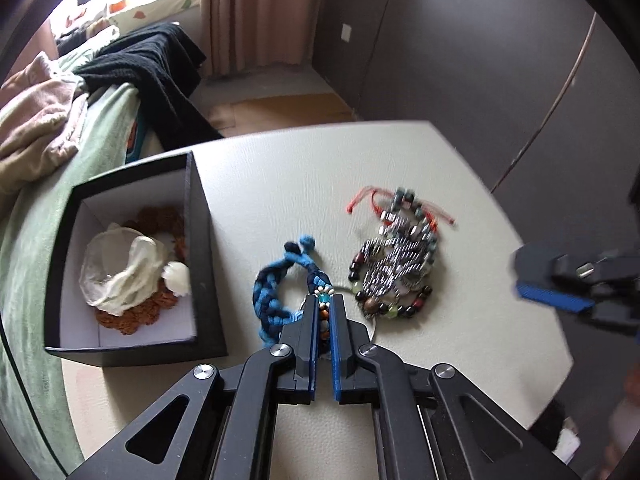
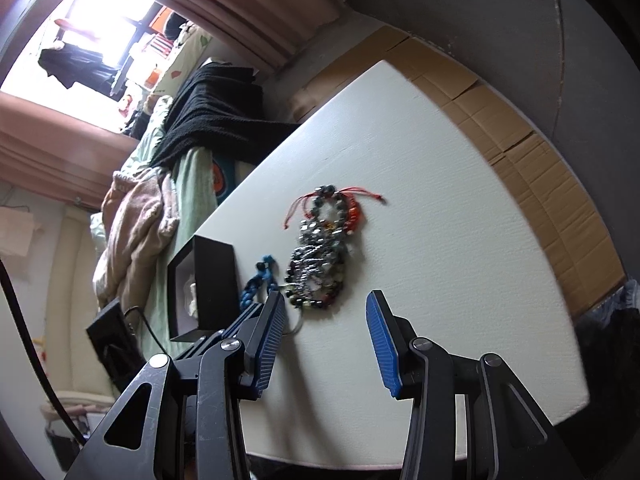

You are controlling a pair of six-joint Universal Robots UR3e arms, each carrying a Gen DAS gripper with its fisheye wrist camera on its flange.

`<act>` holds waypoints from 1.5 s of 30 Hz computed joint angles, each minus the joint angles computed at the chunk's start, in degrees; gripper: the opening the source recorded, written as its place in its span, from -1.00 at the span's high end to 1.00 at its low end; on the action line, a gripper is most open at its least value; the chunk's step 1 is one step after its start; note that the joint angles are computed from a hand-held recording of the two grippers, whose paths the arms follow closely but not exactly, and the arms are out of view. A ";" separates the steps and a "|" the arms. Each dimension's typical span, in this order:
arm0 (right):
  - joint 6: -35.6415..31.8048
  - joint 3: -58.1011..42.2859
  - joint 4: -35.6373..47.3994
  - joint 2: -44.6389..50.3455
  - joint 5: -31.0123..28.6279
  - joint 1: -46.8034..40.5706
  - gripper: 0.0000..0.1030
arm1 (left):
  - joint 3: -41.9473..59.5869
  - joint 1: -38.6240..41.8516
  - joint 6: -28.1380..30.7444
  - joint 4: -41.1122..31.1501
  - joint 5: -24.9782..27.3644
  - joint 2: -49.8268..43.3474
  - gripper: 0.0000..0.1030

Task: Organize jewelry
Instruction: 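Close the left tool on the blue braided bracelet, then close the right tool on the silver beaded bracelet while the left tool lifts the blue bracelet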

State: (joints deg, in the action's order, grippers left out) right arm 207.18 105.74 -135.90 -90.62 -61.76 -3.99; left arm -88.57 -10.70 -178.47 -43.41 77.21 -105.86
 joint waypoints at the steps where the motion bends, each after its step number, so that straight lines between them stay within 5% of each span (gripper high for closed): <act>1: 0.36 -0.12 -0.80 0.55 0.38 0.30 0.16 | -0.43 0.65 -0.24 0.24 -1.14 0.79 0.91; 11: 2.20 -6.01 -5.88 8.72 -1.27 5.88 0.16 | -3.50 6.45 0.23 0.09 -9.01 7.01 0.91; 26: -1.42 -26.20 2.22 24.08 -20.42 15.75 0.19 | -6.95 15.92 0.72 -1.31 -17.49 13.44 0.91; 29: -2.38 -31.08 7.03 26.98 -26.31 18.33 0.46 | -7.34 16.97 0.97 -1.91 -18.22 14.13 0.91; 30: -2.39 -31.66 8.05 27.18 -27.46 18.68 0.70 | -7.57 17.26 1.09 -2.05 -18.40 14.46 0.91; 45: -0.36 -15.27 0.25 14.37 -16.36 12.49 0.73 | -11.14 20.32 2.97 -4.16 -20.36 19.82 0.91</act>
State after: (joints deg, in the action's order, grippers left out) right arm 206.81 90.47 -135.65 -76.24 -78.12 8.50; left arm -99.71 9.62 -175.50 -47.57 56.85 -86.04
